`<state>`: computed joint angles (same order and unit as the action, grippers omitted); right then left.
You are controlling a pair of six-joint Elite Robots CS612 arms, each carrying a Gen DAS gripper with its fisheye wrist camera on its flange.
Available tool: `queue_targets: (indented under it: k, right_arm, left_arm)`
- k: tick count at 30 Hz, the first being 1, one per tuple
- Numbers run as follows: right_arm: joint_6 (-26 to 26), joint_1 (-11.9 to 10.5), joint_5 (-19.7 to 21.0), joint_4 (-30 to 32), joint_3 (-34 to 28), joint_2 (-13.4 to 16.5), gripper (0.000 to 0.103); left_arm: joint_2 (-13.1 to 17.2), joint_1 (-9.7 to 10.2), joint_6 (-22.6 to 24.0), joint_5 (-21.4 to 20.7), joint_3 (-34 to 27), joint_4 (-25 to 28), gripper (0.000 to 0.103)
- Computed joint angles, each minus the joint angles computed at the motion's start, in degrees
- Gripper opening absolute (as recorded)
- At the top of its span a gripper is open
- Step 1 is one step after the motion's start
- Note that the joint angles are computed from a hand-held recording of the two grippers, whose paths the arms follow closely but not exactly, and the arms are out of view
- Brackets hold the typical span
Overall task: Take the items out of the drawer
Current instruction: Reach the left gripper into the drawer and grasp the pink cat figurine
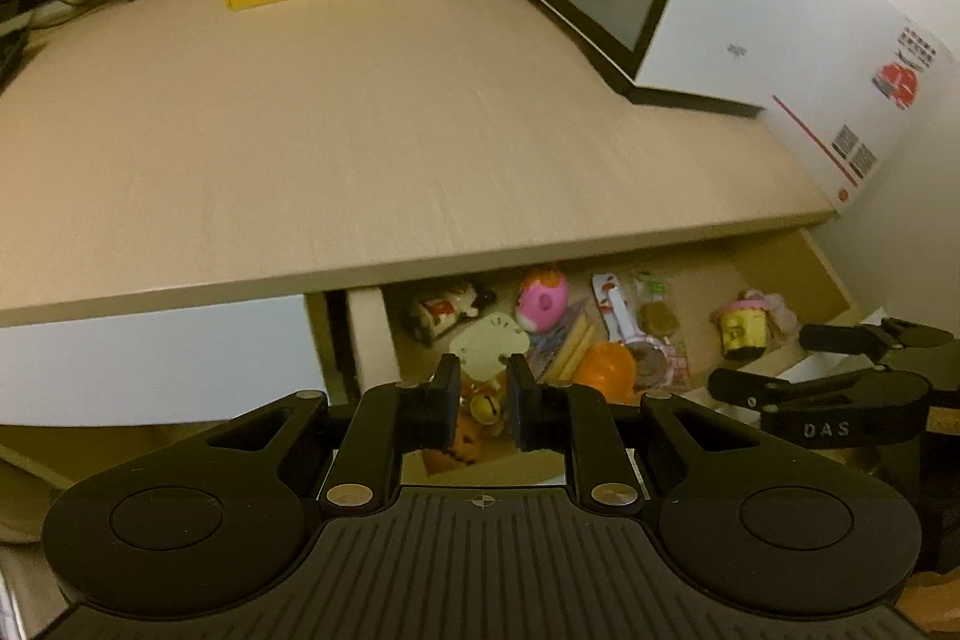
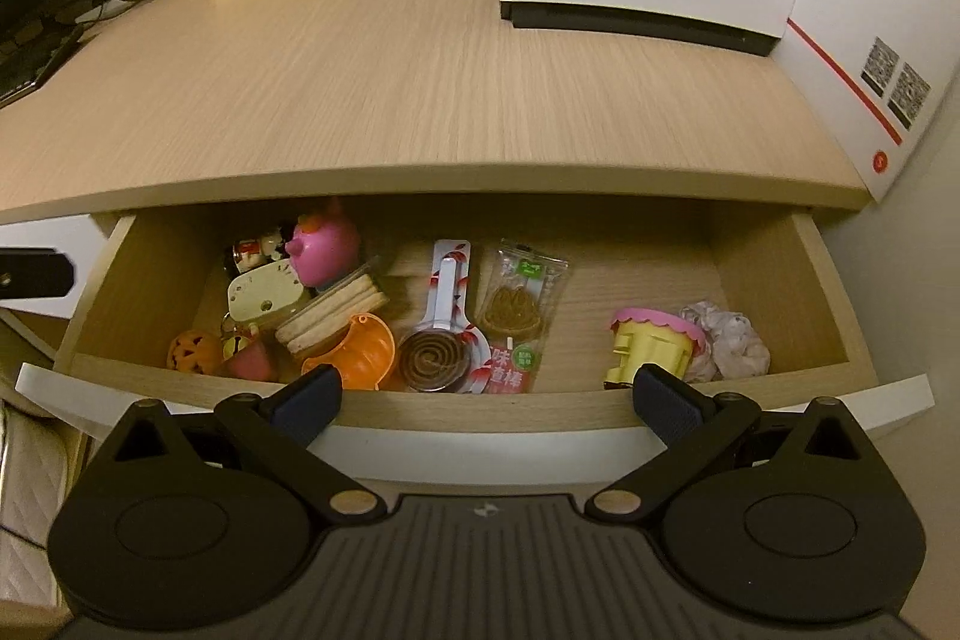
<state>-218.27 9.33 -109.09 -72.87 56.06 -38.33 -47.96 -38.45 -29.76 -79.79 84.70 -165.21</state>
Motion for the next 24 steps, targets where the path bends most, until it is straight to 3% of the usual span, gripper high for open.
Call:
queue_targets:
  k: [12, 18, 21, 23, 24]
  right_arm:
    - [5.18, 0.45, 3.06, 6.82, -7.68, 3.93, 0.103]
    - [7.88, 0.82, 4.45, 31.92, -24.28, 11.19, 0.103]
    - [9.17, 0.91, 5.18, 41.48, -29.54, 13.77, 0.103]
    - [9.51, 0.93, 5.16, 39.31, -25.50, 11.65, 0.103]
    - [8.41, 0.89, 5.06, 34.62, -20.97, 9.22, 0.103]
  left_arm:
    - [-0.13, 0.41, 2.83, -5.14, 0.19, 0.66, 0.018]
    - [1.60, 1.03, 5.84, -11.16, -2.34, 2.80, 0.018]
    - [2.87, 0.73, 8.19, -10.45, -4.33, 3.69, 0.018]
    - [3.93, 0.26, 10.14, -8.19, -5.72, 3.18, 0.018]
    - [4.63, 0.02, 11.12, -7.43, -6.87, 3.48, 0.018]
